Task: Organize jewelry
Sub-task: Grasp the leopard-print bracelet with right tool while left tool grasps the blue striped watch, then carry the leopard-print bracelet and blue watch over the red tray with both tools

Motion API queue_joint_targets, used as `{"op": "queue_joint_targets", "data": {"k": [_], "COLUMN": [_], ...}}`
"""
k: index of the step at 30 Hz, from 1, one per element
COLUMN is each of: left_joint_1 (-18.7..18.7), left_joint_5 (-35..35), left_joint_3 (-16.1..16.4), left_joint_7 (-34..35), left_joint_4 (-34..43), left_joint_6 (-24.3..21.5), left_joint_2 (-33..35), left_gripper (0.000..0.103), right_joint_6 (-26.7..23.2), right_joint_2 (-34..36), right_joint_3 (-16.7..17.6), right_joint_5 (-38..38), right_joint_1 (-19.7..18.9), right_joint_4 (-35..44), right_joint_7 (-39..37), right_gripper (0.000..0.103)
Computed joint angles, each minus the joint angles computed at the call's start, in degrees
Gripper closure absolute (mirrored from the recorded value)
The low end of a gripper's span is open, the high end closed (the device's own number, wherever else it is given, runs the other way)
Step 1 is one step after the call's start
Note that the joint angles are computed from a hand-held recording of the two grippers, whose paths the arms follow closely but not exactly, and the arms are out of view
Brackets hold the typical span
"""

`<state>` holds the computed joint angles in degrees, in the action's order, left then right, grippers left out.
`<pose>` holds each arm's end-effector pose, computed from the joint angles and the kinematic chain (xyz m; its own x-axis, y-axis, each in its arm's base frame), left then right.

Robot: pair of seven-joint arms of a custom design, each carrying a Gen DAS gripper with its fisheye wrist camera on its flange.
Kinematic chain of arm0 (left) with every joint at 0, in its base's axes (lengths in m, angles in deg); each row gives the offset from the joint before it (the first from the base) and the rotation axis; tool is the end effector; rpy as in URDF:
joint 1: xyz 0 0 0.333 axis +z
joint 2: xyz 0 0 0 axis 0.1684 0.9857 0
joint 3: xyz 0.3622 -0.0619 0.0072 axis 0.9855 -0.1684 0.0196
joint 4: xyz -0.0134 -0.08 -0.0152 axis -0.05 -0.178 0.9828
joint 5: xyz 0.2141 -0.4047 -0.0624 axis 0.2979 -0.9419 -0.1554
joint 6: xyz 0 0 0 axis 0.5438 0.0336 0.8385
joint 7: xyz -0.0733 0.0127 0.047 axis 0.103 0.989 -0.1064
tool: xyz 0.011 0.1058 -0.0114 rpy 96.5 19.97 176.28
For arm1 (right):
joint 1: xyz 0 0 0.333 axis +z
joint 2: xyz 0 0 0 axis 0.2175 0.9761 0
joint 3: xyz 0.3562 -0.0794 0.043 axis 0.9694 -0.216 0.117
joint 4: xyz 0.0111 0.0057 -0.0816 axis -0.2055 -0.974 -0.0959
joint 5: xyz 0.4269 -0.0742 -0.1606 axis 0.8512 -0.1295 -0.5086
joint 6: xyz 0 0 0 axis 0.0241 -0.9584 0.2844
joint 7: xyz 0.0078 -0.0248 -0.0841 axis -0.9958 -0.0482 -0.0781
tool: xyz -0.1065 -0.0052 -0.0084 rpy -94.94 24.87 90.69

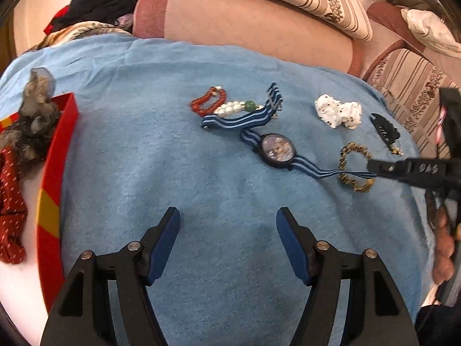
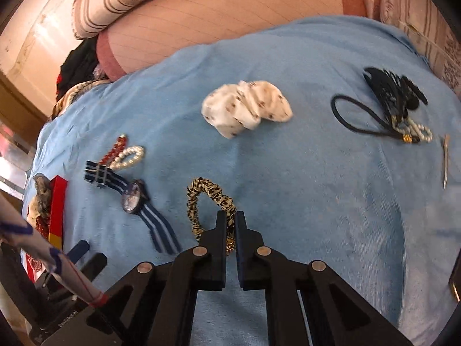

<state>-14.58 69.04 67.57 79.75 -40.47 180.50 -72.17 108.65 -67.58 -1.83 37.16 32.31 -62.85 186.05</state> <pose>0.6027 -0.4413 0.4594 0.0065 -0.9754 0.2204 -0.8174 -0.1322 -0.5607 0.6931 0.2933 0.4891 0.0822 -0.9480 -0.3076 -0.9110 0.0537 -0.4089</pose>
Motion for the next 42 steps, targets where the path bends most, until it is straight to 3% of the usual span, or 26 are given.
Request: {"op": "queue_joint_targets", "data": {"k": [4,6,11,12,16,17,19,20,23,28,34,38,40,42], "left_joint_1": [1.60,1.09,-2.95,-2.23,-6.45,-8.28,-9.08,-9.22,-7.47,-4.02,-2.72,-2.74,-2.27,-2.18], "left_joint_5": [-6.27,-8.30,-6.15,-5.40,-4.44,-3.46,-0.45,0.55,1.66,0.89,2.92,5.39,4.93,4.99], "left_joint_3": [-1.54,-1.20,2.05,0.87,3.80,5.38,5.47,5.51,4.39,2.13,0.61,0.46,0.20,0.28], "left_joint_7": [1.38,-0.16,-6.81,-7.18,-5.62,-4.87,-4.02,-3.14,-0.41,0.88,0.01,-1.76,-1.93,-1.90], "left_joint_4": [2.43,5.18,17.05,19.08,32.16,34.96,35.42,34.61,27.57,13.41,1.51,1.39,1.98,2.34], "left_joint_6": [1.52,1.10,-6.03,-7.06,-18.33,-22.01,-24.15,-24.12,-19.32,-11.67,-6.65,-6.45,-5.77,-5.71], "left_joint_2": [2.11,4.14,11.36,12.72,20.29,21.72,21.94,21.52,17.46,8.38,0.24,0.49,1.10,1.42], "left_gripper": [0.035,0.035,0.035,0.035,0.036,0.042,0.052,0.060,0.064,0.064,0.064,0.062,0.055,0.053], "right_joint_6": [-0.31,0.65,2.26,2.35,2.39,2.20,1.70,1.57,2.38,3.13,2.15,0.74,0.49,-0.27], "right_joint_2": [0.32,0.14,-0.50,-0.47,0.14,0.35,0.63,0.60,0.03,-0.74,-1.09,-0.54,0.21,0.81], "right_joint_3": [1.49,0.86,0.61,0.69,0.62,0.75,1.42,1.60,1.87,2.31,3.59,3.53,2.64,2.38], "right_joint_5": [5.54,4.39,4.96,5.41,5.90,6.43,8.64,9.35,10.84,12.98,16.20,16.11,13.19,12.27], "right_joint_1": [-1.53,-0.89,-1.03,-1.20,-1.45,-1.64,-2.40,-2.59,-2.78,-2.76,-2.50,-1.35,-0.24,-0.08], "right_joint_4": [-0.46,-0.84,-2.09,-2.11,-1.72,-1.53,-1.15,-1.09,-1.30,-1.97,-2.28,-1.87,-1.36,-0.88], "right_joint_7": [-3.28,-2.94,-2.50,-2.71,-2.95,-3.15,-4.77,-5.47,-7.24,-9.32,-13.22,-13.92,-12.00,-11.02], "right_gripper": [0.097,0.097,0.097,0.097,0.097,0.097,0.097,0.097,0.097,0.097,0.097,0.097,0.096,0.094]}}
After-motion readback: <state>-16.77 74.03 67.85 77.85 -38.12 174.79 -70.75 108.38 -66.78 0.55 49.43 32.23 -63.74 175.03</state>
